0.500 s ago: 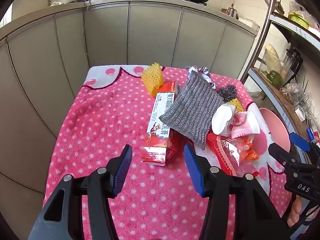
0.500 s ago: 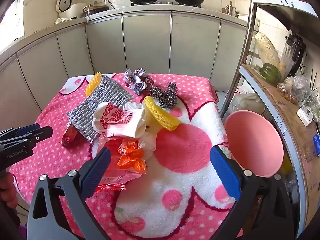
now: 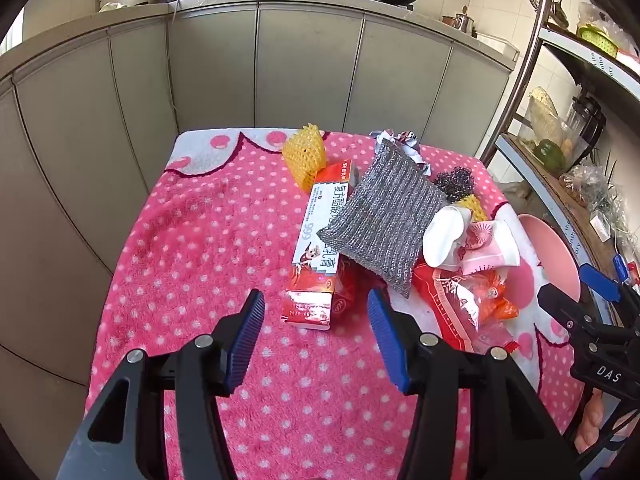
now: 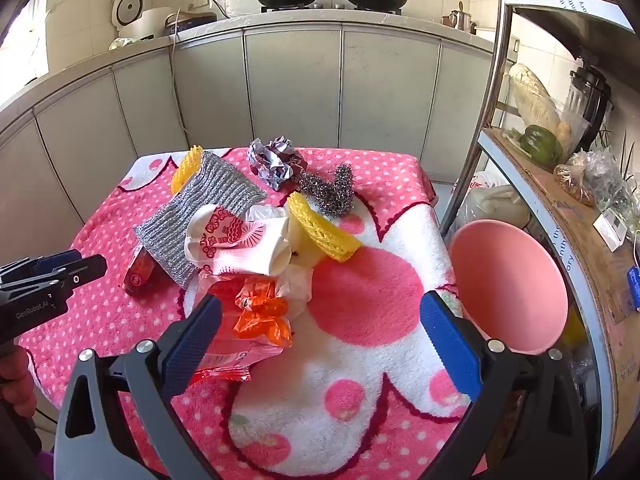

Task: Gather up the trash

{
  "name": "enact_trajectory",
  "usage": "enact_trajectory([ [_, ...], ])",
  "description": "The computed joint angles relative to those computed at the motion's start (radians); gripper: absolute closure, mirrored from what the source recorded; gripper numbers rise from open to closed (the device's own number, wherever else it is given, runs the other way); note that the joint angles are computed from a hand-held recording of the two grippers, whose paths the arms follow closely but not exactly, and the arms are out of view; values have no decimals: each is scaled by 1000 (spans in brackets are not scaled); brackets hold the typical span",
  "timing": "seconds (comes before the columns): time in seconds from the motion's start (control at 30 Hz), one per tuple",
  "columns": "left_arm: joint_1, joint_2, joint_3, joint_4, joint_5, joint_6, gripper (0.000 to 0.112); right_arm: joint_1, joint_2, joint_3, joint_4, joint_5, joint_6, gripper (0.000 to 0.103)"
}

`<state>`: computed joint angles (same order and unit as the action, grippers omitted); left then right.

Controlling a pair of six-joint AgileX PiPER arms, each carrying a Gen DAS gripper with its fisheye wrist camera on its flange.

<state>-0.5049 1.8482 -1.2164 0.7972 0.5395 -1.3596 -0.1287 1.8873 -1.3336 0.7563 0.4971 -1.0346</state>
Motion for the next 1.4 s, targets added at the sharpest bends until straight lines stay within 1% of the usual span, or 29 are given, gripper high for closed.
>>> enact_trajectory([
  [0.27, -3, -5, 8, 7, -3, -8, 59, -5, 13, -29, -12, 16, 13, 4],
  [0.3, -2, -4, 7, 5, -2, -6, 59, 0, 2, -9, -4, 6, 7, 4],
  [0.73, -18, -15, 12, 15, 7, -21, 59, -1, 6, -8, 10, 0, -8, 4],
  [0.97, -23, -24, 18, 23, 7, -30, 59, -8, -10, -8, 15, 12, -11, 4],
  [1.4, -36, -50, 39, 60, 10, -67, 59, -14, -35, 25, 70, -6, -73, 4],
])
